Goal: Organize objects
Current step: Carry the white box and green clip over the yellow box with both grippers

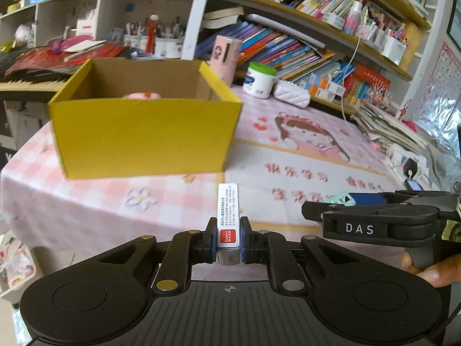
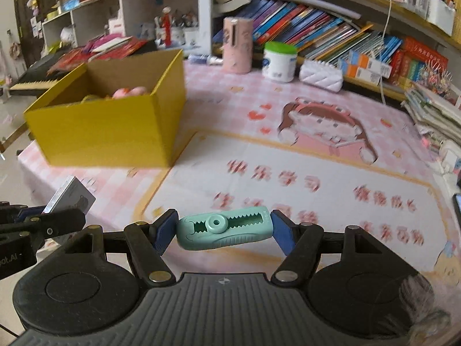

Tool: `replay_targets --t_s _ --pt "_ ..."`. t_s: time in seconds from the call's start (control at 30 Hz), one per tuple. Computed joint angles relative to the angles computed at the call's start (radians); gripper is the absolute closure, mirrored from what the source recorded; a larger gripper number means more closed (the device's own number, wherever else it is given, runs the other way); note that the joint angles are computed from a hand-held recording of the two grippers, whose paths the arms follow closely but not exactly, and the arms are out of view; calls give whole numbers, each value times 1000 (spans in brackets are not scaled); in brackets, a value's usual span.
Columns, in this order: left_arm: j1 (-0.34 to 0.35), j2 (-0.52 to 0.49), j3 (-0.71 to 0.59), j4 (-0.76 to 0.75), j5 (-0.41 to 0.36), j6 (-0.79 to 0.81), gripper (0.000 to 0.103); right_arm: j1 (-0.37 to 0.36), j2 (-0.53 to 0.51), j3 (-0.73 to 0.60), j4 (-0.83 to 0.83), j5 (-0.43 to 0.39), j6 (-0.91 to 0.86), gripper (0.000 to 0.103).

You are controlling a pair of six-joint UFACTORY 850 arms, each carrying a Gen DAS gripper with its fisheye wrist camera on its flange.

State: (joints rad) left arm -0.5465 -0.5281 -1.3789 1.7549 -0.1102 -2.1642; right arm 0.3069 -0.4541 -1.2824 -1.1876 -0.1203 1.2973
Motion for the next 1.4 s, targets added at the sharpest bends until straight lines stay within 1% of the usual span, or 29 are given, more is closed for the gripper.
replay_targets --t_s 0.1,0.27,0.37,0.43,0.57,0.67,0.97,1.3,1.4 --pt "7 44 67 94 -9 -91 90 30 9 23 45 -5 -17 35" --pt "18 99 141 146 -21 -147 90 78 23 52 127 -4 -78 35" --pt "19 129 177 249 -41 -246 90 102 30 58 161 -4 -114 35" --pt "19 145 195 302 -58 -298 90 117 38 63 89 2 -61 35" --pt "23 177 234 382 -88 -381 90 142 51 73 -116 9 119 35" --pt "26 195 254 409 -104 -415 90 150 57 74 -182 3 188 35" --pt "31 220 284 483 -126 -497 90 165 64 73 -244 -9 249 35" --pt "38 214 277 529 -115 -537 90 167 65 69 -178 -15 190 35" --pt "39 206 268 513 -113 -526 90 163 58 56 -94 -15 104 35"
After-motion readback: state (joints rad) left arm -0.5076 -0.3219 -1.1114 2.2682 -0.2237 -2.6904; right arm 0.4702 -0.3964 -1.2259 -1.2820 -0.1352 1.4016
